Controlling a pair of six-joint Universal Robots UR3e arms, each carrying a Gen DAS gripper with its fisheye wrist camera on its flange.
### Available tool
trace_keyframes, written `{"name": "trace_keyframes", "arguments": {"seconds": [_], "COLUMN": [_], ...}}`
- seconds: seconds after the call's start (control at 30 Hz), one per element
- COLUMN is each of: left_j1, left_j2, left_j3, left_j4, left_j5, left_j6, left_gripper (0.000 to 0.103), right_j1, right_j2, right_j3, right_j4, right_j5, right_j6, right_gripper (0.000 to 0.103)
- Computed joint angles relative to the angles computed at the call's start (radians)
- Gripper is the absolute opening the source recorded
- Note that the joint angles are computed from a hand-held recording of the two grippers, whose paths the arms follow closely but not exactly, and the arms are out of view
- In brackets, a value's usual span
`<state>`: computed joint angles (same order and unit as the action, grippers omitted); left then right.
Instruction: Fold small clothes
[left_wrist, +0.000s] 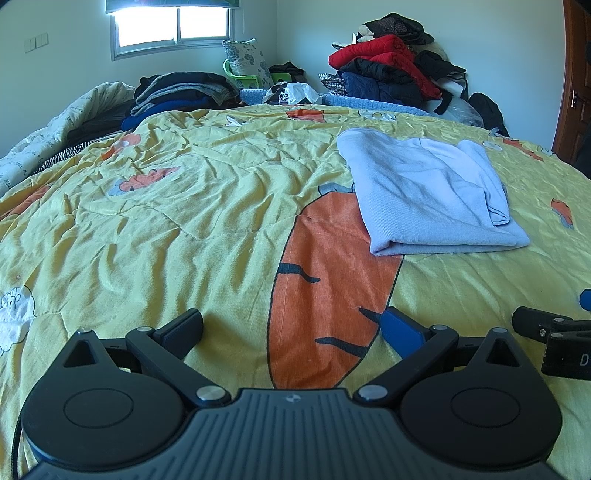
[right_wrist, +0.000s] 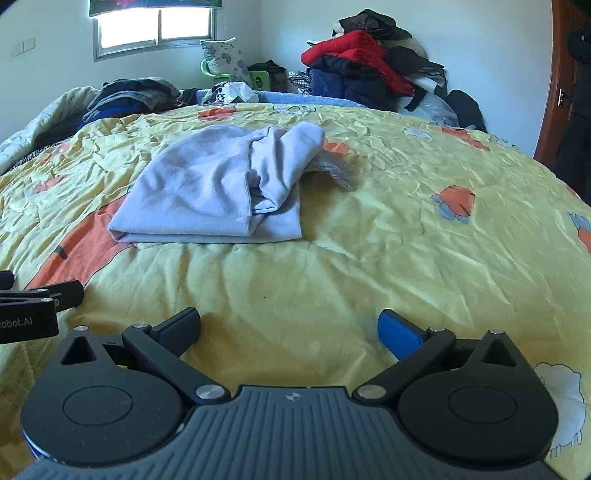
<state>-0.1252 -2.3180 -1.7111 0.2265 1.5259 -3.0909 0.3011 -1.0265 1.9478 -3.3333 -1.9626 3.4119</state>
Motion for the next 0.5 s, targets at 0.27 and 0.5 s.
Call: {"name": "trace_keyframes", "arguments": {"seconds": [0.27, 0.5], "left_j1": [-0.001, -0.001], "left_j2": [0.000, 0.000], "left_j3": [0.001, 0.001], "left_j4": [0.000, -0.001], "left_j5": [0.000, 0.000], "left_j6": [-0.001, -0.001], "left_gripper": [0.103, 0.103], "right_j1": [-0.004, -0.005], "right_j2": [-0.001, -0.001], "right_j3": [0.007, 0.007], "right_j4": [-0.009, -0.010], "right_j5": [0.011, 0.012], "right_j6": [-0.002, -0.002], "right_gripper": [0.103, 0.103]}}
